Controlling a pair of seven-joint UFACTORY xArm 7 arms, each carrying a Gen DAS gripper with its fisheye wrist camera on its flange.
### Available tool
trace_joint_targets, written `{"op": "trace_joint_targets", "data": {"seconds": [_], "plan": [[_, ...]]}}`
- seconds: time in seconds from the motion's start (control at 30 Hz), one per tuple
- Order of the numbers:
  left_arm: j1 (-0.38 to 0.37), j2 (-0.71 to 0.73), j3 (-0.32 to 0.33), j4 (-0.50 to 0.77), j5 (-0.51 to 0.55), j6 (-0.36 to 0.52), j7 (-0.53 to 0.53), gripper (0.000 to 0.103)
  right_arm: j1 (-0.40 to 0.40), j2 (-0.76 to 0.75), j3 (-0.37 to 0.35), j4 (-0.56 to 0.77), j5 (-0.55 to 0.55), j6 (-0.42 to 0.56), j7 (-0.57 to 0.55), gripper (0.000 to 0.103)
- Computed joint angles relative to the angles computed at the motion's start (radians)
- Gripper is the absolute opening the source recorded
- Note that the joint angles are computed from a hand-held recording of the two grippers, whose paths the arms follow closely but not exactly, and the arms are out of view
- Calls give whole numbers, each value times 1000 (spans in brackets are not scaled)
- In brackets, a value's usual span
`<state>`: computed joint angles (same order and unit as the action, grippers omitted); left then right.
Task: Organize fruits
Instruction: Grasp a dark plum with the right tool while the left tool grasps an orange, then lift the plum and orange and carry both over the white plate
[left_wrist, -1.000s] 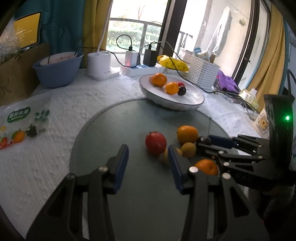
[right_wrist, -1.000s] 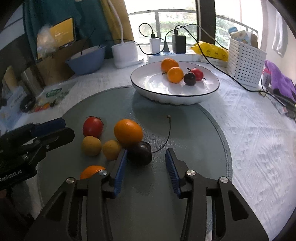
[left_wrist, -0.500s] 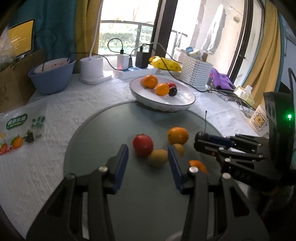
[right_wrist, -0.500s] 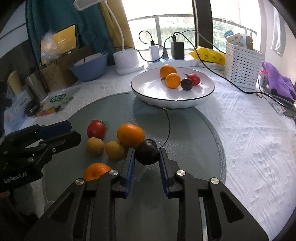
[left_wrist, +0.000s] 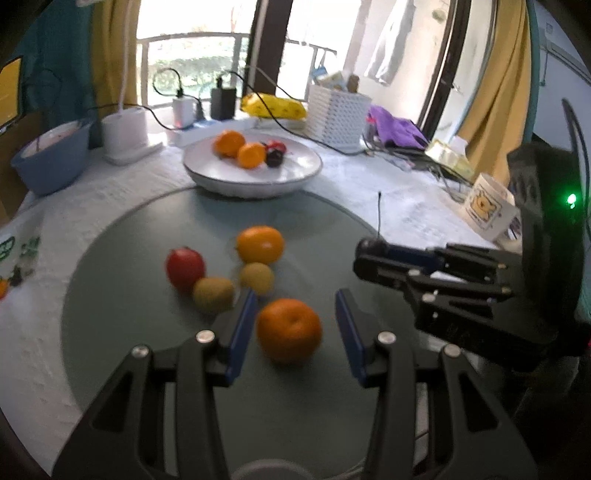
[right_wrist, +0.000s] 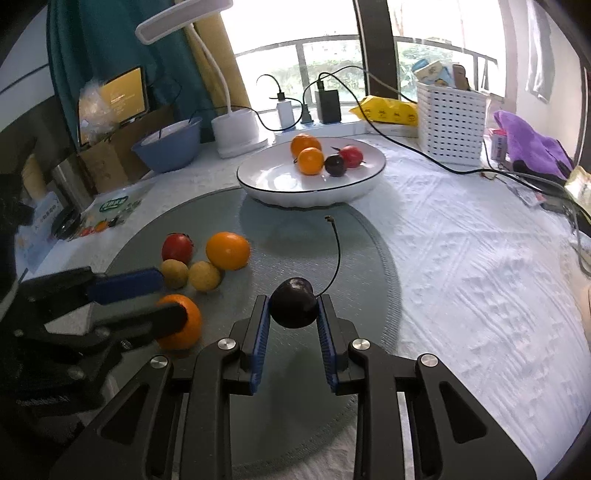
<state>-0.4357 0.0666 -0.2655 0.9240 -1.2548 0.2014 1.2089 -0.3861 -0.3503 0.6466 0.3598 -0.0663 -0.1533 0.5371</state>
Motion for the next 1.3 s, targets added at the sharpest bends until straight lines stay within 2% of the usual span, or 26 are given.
{"op": "trace_joint_targets", "data": {"seconds": [0.2, 0.27, 0.3, 0.37, 0.47, 0.53, 0.7, 0.87, 1.3], "plan": [[-11, 20, -10, -7, 142, -69, -136, 46, 69, -27, -75, -37, 18, -17, -15, 28], [-18, 32, -5, -19, 257, -108, -235, 46, 80, -30, -88, -43, 25, -20, -22, 28], [-17, 39, 2, -22, 327, -100, -305, 46, 82, -30, -89, -45, 30, -21, -25, 28], [-4, 52, 4, -21, 395, -78, -382, 46, 91, -32, -97, -50, 38, -25, -32, 28], [34, 51, -43, -28, 374, -99, -348, 45, 101, -39, -107, -55, 49, -26, -41, 28], [52, 53, -63, -26, 360, -91, -324, 40, 108, -40, -112, -57, 53, -27, -46, 28], [69, 47, -86, -22, 279, -82, -242, 39, 110, -47, -110, -53, 58, -21, -56, 28], [59, 30, -74, -8, 182, -63, -150, 39, 107, -54, -106, -42, 51, -7, -55, 28], [31, 18, -24, 32, 128, -27, -96, 39, 87, -49, -114, 3, -2, 23, -42, 28]]}}
